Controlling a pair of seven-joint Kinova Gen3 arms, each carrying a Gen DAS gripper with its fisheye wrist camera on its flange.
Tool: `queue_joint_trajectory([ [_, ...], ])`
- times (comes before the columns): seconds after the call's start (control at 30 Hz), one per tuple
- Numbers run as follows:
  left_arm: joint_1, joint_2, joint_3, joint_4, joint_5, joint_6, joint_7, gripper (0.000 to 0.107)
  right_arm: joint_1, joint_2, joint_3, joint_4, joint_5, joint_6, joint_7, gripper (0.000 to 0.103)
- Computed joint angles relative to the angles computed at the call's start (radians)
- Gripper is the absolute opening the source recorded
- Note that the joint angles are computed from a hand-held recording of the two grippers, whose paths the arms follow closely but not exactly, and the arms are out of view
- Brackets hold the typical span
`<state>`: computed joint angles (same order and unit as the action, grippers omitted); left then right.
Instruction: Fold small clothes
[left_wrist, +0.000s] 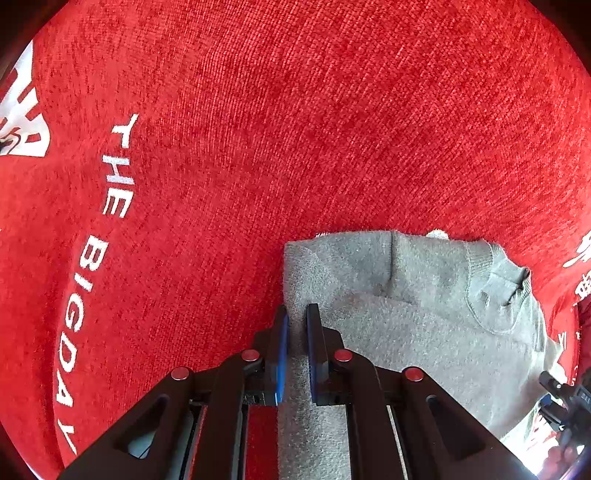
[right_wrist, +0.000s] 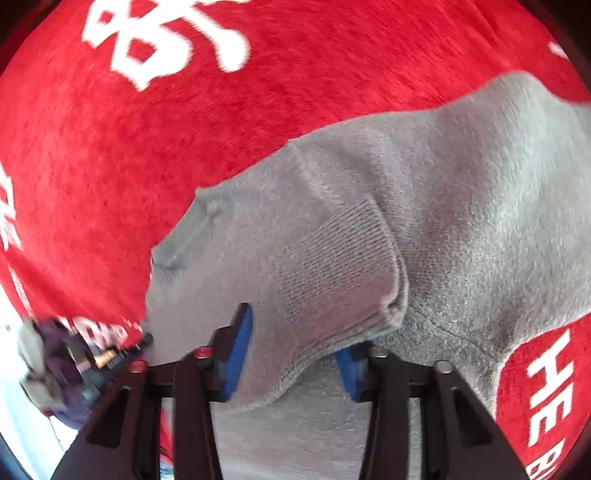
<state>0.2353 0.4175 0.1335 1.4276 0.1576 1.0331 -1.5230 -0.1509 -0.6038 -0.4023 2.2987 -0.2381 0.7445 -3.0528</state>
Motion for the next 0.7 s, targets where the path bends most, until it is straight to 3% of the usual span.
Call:
queue_joint_trajectory([
  [0.03,0.007,0.0,-0.004,-0.007,-0.007,0.005,0.012,0.01,0.004,0.009,0.01,-0.01,0.005,0.005,0.01,0.008],
  [0.17,0.039,0.007,-0.01,-0.031,-0.046,0.001,0.043,0.01,-0.023,0.048,0.028,-0.105,0.106,0.049,0.126,0.008],
  [0.3,0.035,-0.008,-0.016,0.0,-0.041,-0.033,0.078,0.01,-0.008,0.137,-0.019,-0.135,0.191,0.104,0.164,0.009],
  [0.37,0.034,-0.017,-0.016,0.007,-0.044,-0.035,0.093,0.011,-0.015,0.144,-0.001,-0.106,0.159,0.136,0.169,0.014],
  [0.47,0.04,-0.031,-0.016,0.006,-0.066,-0.022,0.101,0.011,-0.026,0.056,0.003,-0.047,0.117,0.12,0.088,0.018],
  [0.6,0.006,-0.017,0.001,-0.05,-0.023,0.058,0.072,0.011,-0.023,-0.002,-0.028,-0.088,0.08,0.22,0.045,0.045],
  [0.7,-0.018,0.021,0.012,-0.117,0.017,0.108,0.036,0.011,-0.035,-0.004,-0.051,-0.136,0.058,0.258,0.046,0.048],
])
